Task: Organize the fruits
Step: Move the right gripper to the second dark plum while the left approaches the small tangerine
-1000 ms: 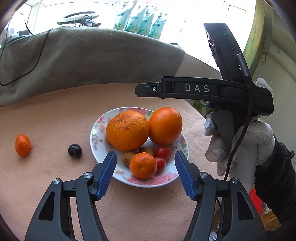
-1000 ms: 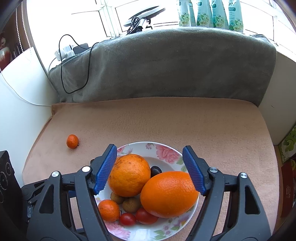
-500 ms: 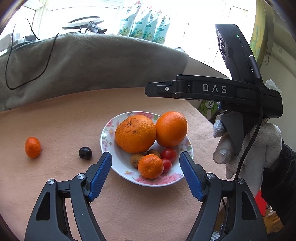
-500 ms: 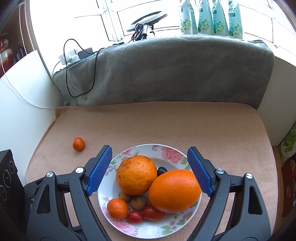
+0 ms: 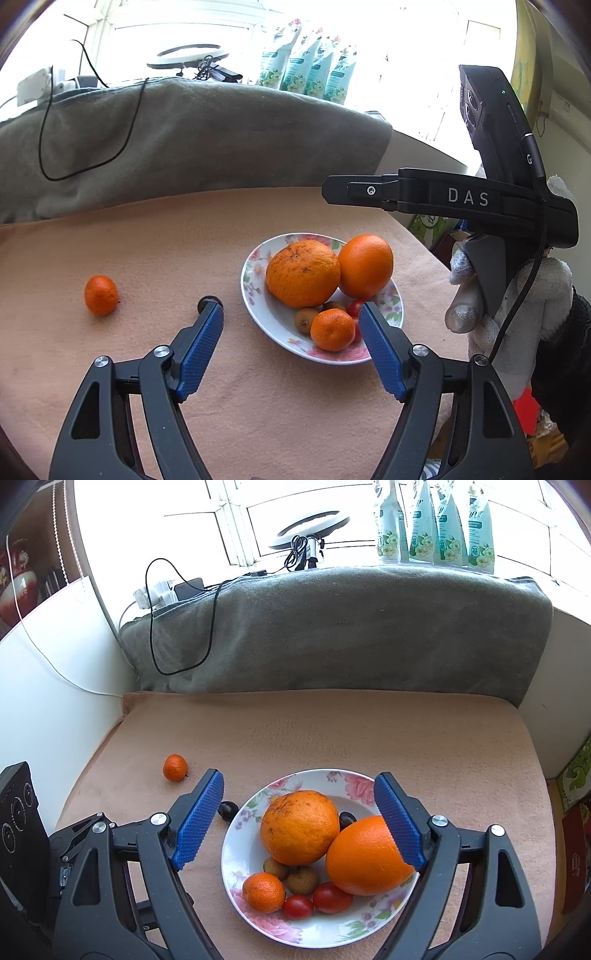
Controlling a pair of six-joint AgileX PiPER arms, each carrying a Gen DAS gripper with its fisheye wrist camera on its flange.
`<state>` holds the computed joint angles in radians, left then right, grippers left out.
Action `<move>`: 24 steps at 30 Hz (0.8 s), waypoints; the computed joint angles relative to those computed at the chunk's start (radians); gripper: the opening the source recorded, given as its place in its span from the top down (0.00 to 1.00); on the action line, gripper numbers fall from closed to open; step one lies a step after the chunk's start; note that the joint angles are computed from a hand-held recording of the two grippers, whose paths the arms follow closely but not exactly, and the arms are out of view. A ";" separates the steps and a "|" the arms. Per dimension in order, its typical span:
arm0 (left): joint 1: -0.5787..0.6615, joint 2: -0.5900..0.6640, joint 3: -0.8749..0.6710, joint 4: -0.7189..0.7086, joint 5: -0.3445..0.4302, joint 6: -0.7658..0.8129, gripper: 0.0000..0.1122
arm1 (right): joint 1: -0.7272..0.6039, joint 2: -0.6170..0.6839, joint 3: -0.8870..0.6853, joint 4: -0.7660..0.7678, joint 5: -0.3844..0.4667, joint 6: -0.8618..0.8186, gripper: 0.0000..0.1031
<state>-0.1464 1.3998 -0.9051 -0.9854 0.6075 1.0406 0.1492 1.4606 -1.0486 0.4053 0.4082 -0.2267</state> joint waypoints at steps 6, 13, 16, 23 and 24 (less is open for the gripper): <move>0.070 -0.006 0.008 -0.016 0.014 0.045 0.32 | 0.037 -0.009 -0.006 -0.040 0.003 0.042 0.17; 0.191 0.014 0.014 -0.023 0.026 0.092 0.32 | 0.079 -0.006 -0.019 -0.095 0.010 0.078 0.17; 0.244 0.028 0.011 -0.027 0.037 0.112 0.32 | 0.098 0.004 -0.028 -0.112 0.012 0.086 0.17; 0.323 0.068 -0.010 -0.028 0.040 0.140 0.32 | 0.163 0.036 -0.062 -0.187 0.030 0.101 0.17; 0.331 0.076 -0.016 -0.030 0.041 0.143 0.32 | 0.175 0.042 -0.069 -0.210 0.034 0.108 0.17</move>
